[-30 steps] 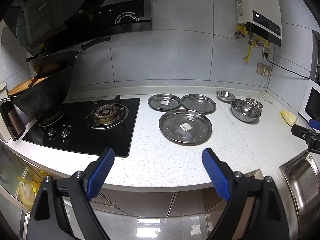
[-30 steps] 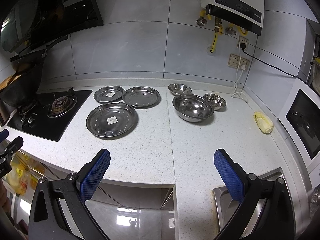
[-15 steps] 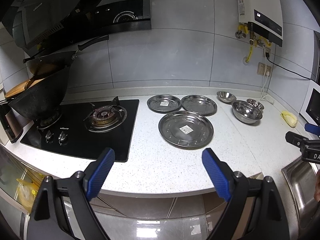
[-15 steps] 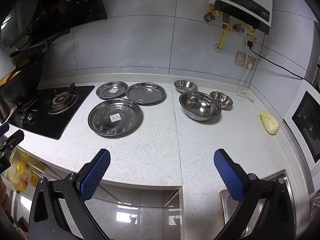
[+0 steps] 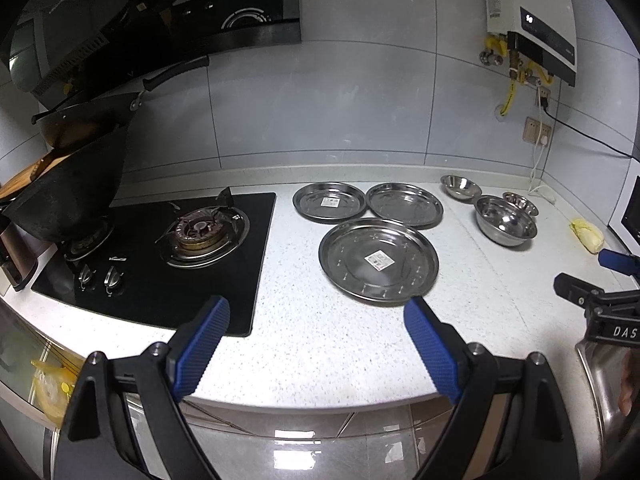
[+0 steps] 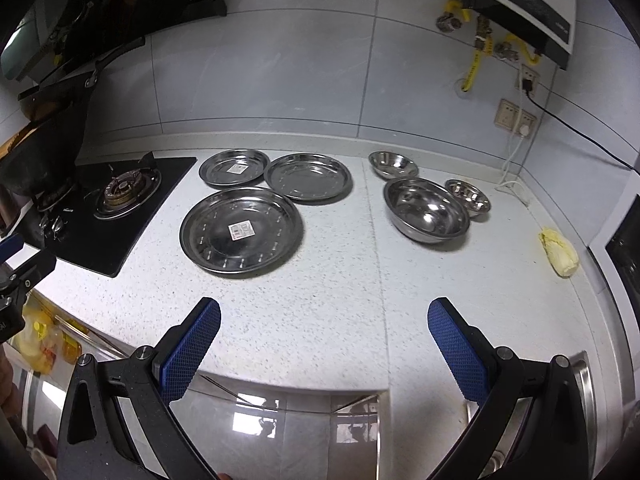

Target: Organize plates and bowls

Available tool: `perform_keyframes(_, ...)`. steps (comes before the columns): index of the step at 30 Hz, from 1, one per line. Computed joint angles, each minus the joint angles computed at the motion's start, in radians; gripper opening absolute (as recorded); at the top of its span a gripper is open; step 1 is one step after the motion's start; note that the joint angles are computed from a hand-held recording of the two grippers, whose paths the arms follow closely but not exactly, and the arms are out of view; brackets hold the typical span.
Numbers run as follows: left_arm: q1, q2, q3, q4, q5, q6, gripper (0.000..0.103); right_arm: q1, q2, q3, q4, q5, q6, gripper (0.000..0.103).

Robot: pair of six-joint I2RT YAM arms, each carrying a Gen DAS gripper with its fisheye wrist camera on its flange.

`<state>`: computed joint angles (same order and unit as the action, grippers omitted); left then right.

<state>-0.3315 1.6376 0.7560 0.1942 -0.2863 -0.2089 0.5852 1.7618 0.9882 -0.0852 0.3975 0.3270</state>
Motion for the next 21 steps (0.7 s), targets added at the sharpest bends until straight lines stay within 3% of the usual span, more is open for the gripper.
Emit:
perform_keyframes(8, 0.018, 0.128, 0.101, 0.020, 0.013, 0.010, 0.090, -0.009, 0.146, 0.129, 0.017, -0.038, -0.026, 0.102)
perform_keyframes(21, 0.023, 0.244, 0.209, 0.023, 0.042, 0.014, 0.090, -0.035, 0.235, 0.234, 0.002, -0.049, -0.041, 0.102)
